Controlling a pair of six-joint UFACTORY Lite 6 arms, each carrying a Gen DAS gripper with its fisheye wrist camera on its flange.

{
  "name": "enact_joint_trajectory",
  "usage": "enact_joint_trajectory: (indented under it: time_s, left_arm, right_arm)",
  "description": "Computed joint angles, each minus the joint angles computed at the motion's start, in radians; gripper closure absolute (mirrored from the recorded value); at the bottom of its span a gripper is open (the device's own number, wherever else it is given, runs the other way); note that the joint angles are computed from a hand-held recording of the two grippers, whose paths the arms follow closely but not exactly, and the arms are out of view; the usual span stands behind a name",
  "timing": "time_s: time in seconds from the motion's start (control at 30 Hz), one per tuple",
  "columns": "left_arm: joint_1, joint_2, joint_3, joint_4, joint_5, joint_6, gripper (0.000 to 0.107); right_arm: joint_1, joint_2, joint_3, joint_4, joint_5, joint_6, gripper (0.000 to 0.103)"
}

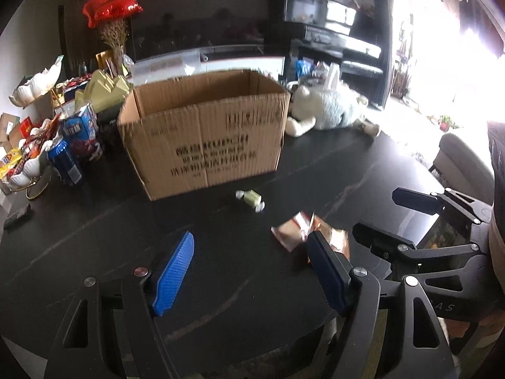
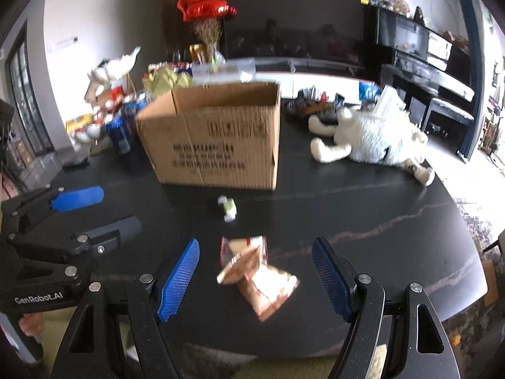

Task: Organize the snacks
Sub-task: 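Move both tools to the remaining pastry packets on the table, then grasp the orange fortune-biscuit packet with the right tool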

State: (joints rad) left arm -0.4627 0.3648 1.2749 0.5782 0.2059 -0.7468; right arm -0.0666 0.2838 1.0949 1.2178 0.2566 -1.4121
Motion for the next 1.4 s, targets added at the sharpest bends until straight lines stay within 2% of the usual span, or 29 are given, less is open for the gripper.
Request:
enact_joint_trajectory:
  time_s: [0.17, 0.27, 0.4, 0.5, 0.7, 0.87, 1.07, 1.13, 1.2, 1.27, 1.4]
  left_arm:
    - [-0.017, 0.064, 0.014, 0.003, 0.018, -0.006, 0.033]
    - [-0.031, 0.099, 0.021, 0.119, 0.035, -0.116, 0.033]
    - [-0.032, 0.150, 0.052, 0.089, 0.048, -0.083, 0.033]
    - [-0.028, 0.189, 0.084, 0.004, 0.059, -0.002, 0.033]
    - [-0.026, 0.245, 0.127, -0.006, 0.078, 0.013, 0.033]
    - [-0.010, 0.282, 0.165, -0.056, 0.089, 0.069, 0.033]
    - [0.013, 0.322, 0.207, -0.167, 0.093, 0.180, 0.033]
    - [0.017, 0.333, 0.220, -0.186, 0.097, 0.202, 0.033]
    - [0.019, 0.342, 0.231, -0.189, 0.092, 0.212, 0.033]
    - [0.017, 0.351, 0.244, -0.177, 0.087, 0.213, 0.033]
    - [0.012, 0.370, 0.273, -0.190, 0.068, 0.270, 0.033]
  right_arm:
    - [-0.006, 0.058, 0.008, -0.153, 0.001, 0.104, 0.028]
    - [-0.005, 0.094, 0.025, -0.263, 0.000, 0.173, 0.028]
    - [0.001, 0.158, 0.075, -0.410, 0.011, 0.274, 0.028]
    - [0.009, 0.215, 0.128, -0.521, 0.029, 0.375, 0.028]
    - [0.027, 0.321, 0.230, -0.668, 0.053, 0.493, 0.028]
    - [0.056, 0.357, 0.266, -0.793, 0.009, 0.595, 0.028]
    - [0.067, 0.420, 0.345, -0.842, 0.027, 0.639, 0.029]
    - [0.064, 0.423, 0.350, -0.806, 0.030, 0.612, 0.029]
    - [0.059, 0.422, 0.347, -0.753, 0.033, 0.575, 0.038]
    - [0.052, 0.432, 0.359, -0.719, 0.055, 0.554, 0.050]
    - [0.038, 0.425, 0.340, -0.628, 0.055, 0.497, 0.054]
